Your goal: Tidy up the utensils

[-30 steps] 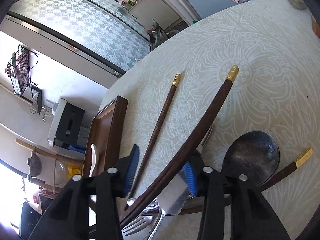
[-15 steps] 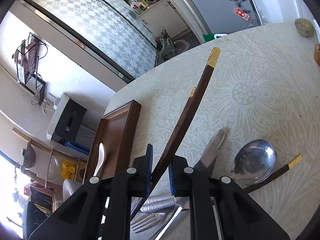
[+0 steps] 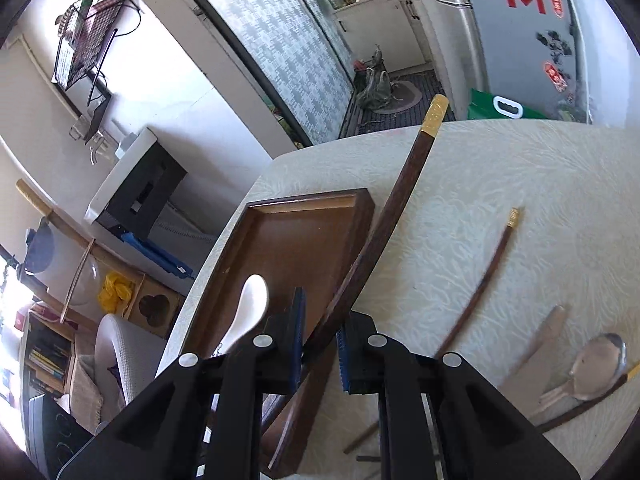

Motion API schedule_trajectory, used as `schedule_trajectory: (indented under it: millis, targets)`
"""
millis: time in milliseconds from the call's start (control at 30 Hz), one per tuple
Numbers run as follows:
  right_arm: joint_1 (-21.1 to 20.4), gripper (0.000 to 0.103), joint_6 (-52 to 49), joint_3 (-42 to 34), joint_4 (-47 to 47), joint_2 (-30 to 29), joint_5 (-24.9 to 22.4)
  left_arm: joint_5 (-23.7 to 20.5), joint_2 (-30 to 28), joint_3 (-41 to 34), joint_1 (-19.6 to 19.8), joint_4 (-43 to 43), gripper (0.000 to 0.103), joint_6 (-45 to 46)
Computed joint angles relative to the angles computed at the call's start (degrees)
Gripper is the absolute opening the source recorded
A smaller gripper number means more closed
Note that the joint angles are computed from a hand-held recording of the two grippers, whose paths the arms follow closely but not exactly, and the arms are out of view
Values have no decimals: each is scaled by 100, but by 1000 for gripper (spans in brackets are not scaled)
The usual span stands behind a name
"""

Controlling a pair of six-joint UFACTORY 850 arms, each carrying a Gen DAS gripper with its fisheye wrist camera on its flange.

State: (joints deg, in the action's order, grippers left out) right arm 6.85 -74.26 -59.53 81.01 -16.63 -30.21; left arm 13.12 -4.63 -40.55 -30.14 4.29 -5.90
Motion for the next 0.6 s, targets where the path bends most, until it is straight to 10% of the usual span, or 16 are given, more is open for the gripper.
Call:
schedule_trajectory:
  millis: [600]
  targets:
    - [662,17,1656,-1358,-1562,-1331,206,-446,-487,-288,527,-502,13,263]
